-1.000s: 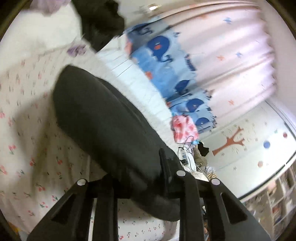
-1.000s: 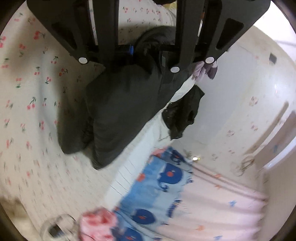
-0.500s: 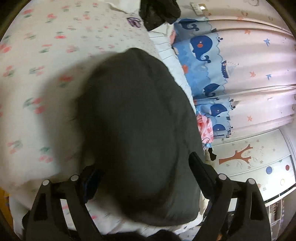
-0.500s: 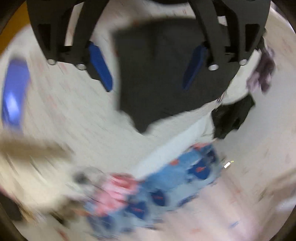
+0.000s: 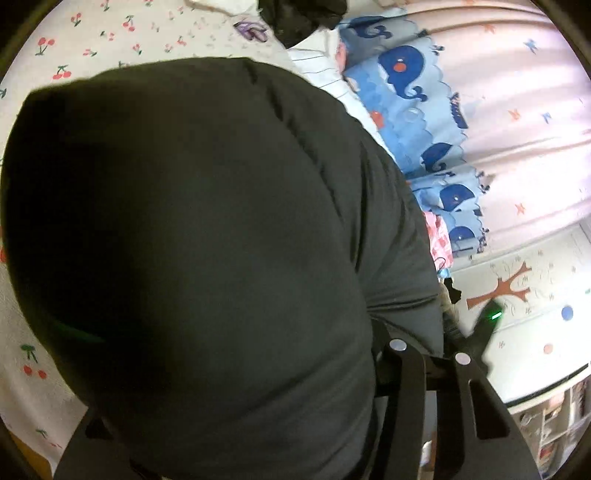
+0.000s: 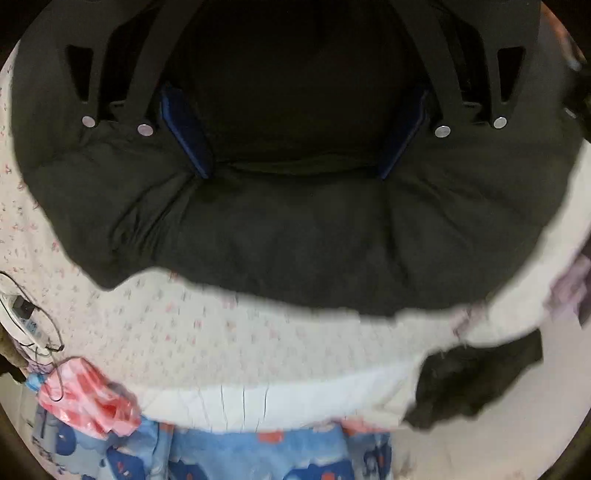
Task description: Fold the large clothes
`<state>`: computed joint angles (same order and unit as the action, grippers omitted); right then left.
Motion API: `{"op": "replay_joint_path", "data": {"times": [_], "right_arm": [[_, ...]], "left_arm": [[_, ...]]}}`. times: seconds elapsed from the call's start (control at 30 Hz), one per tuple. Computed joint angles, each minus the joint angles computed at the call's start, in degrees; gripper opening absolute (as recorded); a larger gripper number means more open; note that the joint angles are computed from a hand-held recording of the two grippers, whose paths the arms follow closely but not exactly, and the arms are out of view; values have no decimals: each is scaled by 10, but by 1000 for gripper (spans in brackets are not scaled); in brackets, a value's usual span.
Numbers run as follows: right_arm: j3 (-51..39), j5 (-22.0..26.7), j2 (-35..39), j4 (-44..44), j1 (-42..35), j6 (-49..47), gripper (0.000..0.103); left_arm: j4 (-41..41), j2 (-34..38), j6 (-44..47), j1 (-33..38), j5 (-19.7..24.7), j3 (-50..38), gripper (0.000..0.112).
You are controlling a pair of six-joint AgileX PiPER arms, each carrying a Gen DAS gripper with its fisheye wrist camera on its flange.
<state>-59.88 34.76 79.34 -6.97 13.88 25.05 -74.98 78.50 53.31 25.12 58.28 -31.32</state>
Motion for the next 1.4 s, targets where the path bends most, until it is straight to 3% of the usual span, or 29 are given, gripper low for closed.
{"op": "replay_joint_path", "data": {"times": [0.1,0.17,0.23,0.3,0.4,0.57,0.63,0.7,0.77,0.83,0.9,0.97,1.03,1.13,1.27,1.37,1.4], "right_arm": [[-85,36,39,-77,38,56,87],[-156,76,131,-123,55,75,90],[-187,84,219,-98,49,35,97],[-215,110,246,-88,52,27,96],[-188,112,204,-68,44,7,96],[-60,67,19,-129,109,64,96],[-38,96,38,-156,155,71,96],[-3,73,45,-183,162,83,96],[-16,85,36,-134,141,59,96],[-2,66,-8,-122,141,63,96],[9,73,-35,-165,173,101,96],[19,88,-13,-164,182,90,96],[58,46,-17,-175,180,110,96],[46,51,-28,-117,154,68,96],[47,38,-30,-109,150,42,96],[74,0,-25,-120,150,59,96],[79,11,-34,-126,167,79,96]], "left_arm": [[-21,-8,29,9,2,22,51],[-29,-12,34,9,-1,30,51],[-38,-9,45,17,12,33,52],[-29,-13,20,6,3,22,52],[-18,-2,16,19,23,16,52],[-23,10,15,88,93,21,52],[-24,13,-2,82,85,20,53],[-29,3,-18,65,70,21,55],[-17,-17,-42,62,57,24,55],[-9,-30,-58,64,60,23,55],[-6,-34,-65,59,55,21,56],[-20,-32,-75,37,37,21,58],[-28,-33,-78,26,27,22,59],[-21,-46,-91,22,18,24,60],[-20,-40,-86,21,15,21,61],[-19,-48,-83,20,10,26,62],[-17,-53,-85,17,6,28,62]]}}
